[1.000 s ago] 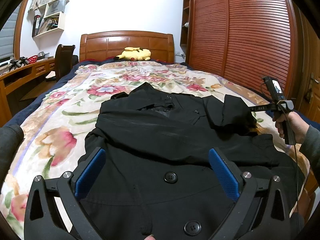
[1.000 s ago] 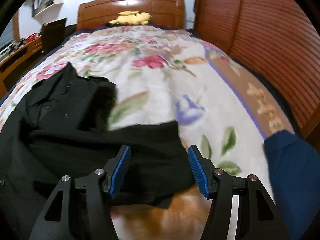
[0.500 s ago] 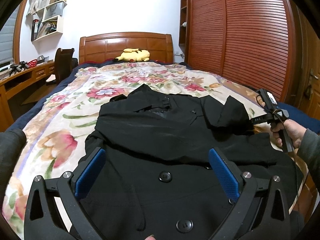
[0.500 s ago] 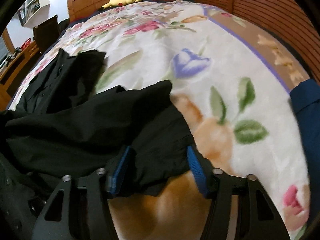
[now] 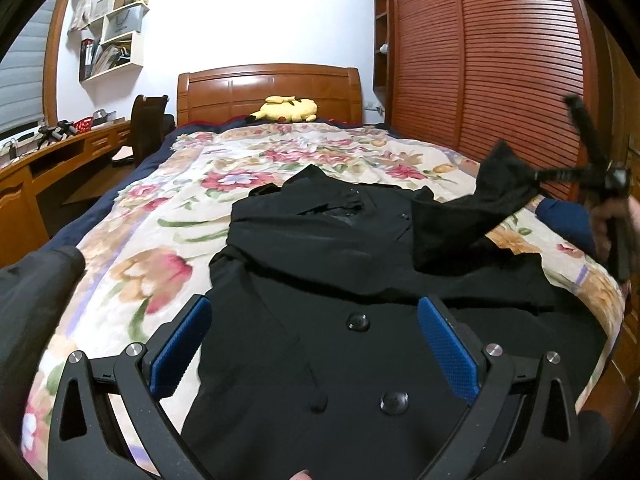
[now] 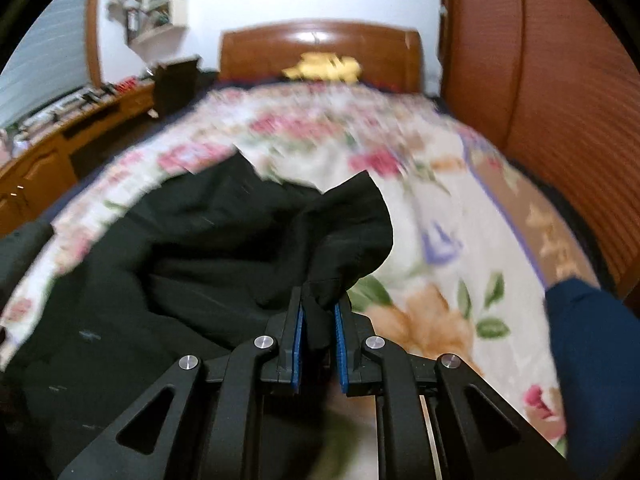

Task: Fold large clothes
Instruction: 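Lift the gripped sleeve with the right tool and fold it across the coat front, then open the right tool and release the sleeve onto the coat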

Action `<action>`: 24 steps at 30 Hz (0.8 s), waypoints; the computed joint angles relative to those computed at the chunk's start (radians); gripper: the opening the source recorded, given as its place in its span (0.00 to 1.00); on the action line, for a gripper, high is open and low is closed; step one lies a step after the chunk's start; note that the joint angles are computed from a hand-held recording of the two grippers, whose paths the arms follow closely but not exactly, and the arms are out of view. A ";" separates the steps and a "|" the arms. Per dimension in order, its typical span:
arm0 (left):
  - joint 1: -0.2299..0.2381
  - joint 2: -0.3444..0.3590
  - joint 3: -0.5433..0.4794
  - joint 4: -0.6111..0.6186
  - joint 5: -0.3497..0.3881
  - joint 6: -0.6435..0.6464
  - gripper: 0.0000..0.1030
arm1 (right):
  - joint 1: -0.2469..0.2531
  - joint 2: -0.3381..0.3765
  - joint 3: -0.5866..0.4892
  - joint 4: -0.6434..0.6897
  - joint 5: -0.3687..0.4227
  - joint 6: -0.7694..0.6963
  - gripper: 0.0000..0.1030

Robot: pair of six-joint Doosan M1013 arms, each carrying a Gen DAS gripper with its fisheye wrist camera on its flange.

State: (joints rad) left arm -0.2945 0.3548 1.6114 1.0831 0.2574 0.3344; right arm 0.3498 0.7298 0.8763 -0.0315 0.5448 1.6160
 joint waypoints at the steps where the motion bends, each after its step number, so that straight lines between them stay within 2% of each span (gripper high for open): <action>1: 0.000 -0.008 0.013 0.025 -0.003 -0.026 1.00 | 0.007 -0.018 0.024 0.016 -0.027 -0.017 0.13; 5: 0.000 -0.045 0.057 0.020 -0.003 -0.045 1.00 | 0.036 -0.073 0.105 0.115 -0.103 -0.104 0.13; 11: -0.009 -0.087 0.093 0.039 0.022 -0.084 1.00 | 0.075 -0.119 0.187 0.285 -0.134 -0.296 0.13; 16: -0.010 -0.107 0.105 0.057 0.037 -0.100 1.00 | 0.082 -0.115 0.191 0.488 -0.099 -0.511 0.13; 19: -0.006 -0.115 0.112 0.023 0.030 -0.082 1.00 | 0.085 -0.096 0.163 0.496 -0.058 -0.524 0.15; 24: -0.009 -0.118 0.121 0.044 0.047 -0.092 1.00 | 0.079 -0.094 0.147 0.590 0.003 -0.577 0.46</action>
